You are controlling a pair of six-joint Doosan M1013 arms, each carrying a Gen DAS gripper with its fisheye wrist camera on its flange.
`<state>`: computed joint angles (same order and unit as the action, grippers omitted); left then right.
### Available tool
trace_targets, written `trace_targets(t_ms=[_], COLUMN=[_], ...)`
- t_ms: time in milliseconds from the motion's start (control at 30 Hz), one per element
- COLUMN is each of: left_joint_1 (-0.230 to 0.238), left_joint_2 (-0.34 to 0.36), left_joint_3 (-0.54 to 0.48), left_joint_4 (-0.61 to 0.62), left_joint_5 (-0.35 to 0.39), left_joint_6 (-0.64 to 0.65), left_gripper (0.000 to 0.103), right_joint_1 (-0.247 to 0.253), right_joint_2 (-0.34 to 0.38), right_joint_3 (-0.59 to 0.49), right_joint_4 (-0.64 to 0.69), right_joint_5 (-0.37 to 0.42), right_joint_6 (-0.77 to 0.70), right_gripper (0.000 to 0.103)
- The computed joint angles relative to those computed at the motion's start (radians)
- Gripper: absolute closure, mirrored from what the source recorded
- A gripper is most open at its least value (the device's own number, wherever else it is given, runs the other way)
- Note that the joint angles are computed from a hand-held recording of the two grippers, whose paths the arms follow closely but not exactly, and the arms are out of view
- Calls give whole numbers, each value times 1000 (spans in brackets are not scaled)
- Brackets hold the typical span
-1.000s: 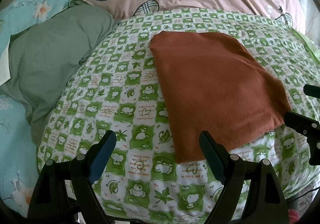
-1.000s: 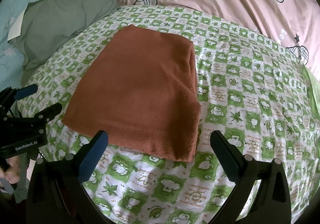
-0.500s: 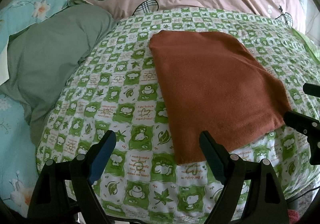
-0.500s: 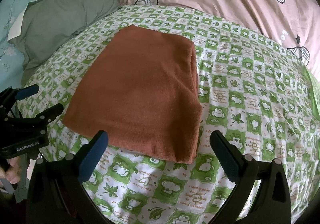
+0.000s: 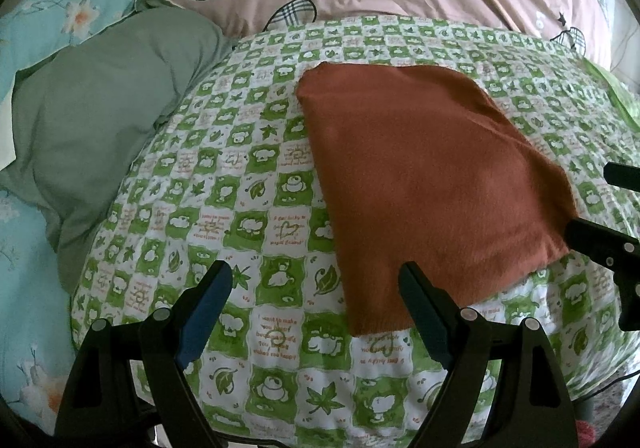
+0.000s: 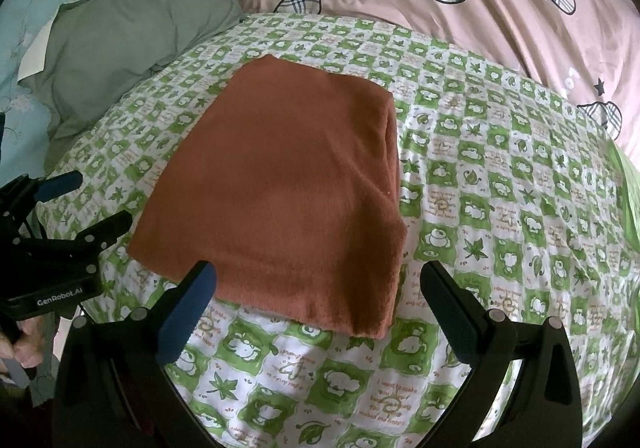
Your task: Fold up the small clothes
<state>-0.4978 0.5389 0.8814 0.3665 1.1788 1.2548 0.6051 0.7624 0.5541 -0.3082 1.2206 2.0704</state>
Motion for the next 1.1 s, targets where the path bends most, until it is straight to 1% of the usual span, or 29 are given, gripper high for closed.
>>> trace_targets(t_ms=[367,1100], left_joint_1=[0,0], left_joint_2=[12,18], left_joint_3=[-27,-41], left_joint_4=[0,-2], left_joint_5=[10,14], left_joint_6=[15,24], left_gripper=[17,17], right_joint_1=[-4,-10], right_joint_2=[-2,7], right_joint_3=[0,-23], right_joint_4=[5,11], right_joint_5=[-4,8], right_joint_6=[-9,-20], right_gripper=[1,1])
